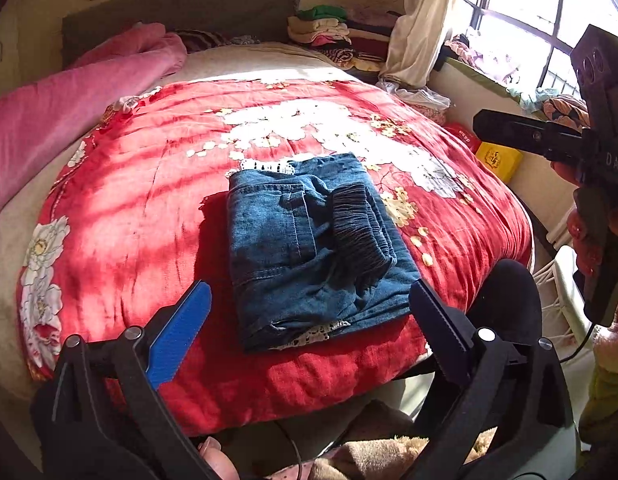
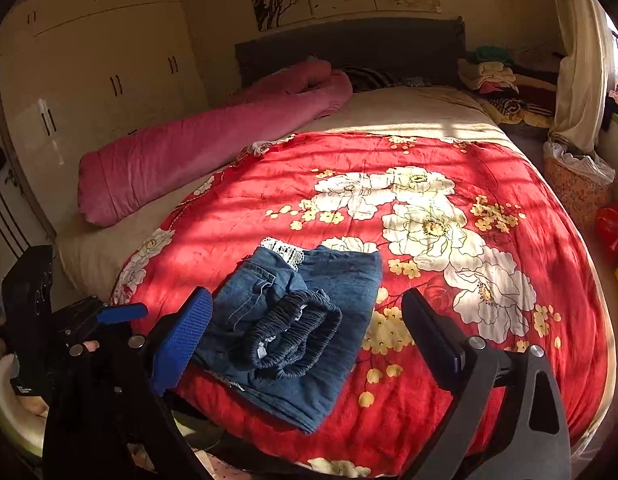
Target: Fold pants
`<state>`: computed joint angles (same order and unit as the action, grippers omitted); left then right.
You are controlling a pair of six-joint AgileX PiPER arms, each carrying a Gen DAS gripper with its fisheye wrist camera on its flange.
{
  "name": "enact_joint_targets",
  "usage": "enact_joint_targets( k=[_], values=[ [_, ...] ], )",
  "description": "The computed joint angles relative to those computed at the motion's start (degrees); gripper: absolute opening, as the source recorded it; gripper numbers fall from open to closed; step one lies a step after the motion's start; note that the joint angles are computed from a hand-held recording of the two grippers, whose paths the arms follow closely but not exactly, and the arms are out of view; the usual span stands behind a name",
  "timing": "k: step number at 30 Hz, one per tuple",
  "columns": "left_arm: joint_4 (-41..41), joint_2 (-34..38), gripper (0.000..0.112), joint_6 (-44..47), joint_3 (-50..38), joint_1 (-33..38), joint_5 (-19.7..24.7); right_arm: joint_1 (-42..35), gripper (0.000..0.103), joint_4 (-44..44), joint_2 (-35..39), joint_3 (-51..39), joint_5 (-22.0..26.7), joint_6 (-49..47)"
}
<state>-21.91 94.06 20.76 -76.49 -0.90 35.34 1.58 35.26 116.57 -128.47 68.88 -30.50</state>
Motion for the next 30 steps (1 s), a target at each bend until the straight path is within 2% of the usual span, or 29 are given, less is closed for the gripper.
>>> enact_joint_targets(
  k=[17,30],
  values=[
    [6.14,0.50,0.093,-6.59,0.98,0.89,-2.53,0.64,0.096,0.00,-2.75,10.23,-3.34,-2.37],
    [8.16,4.05,0.093,-8.90,0.12,0.56,-2.73,0.44,0.096,-0.28,-0.73,13.53,-4.61,-2.39]
  ],
)
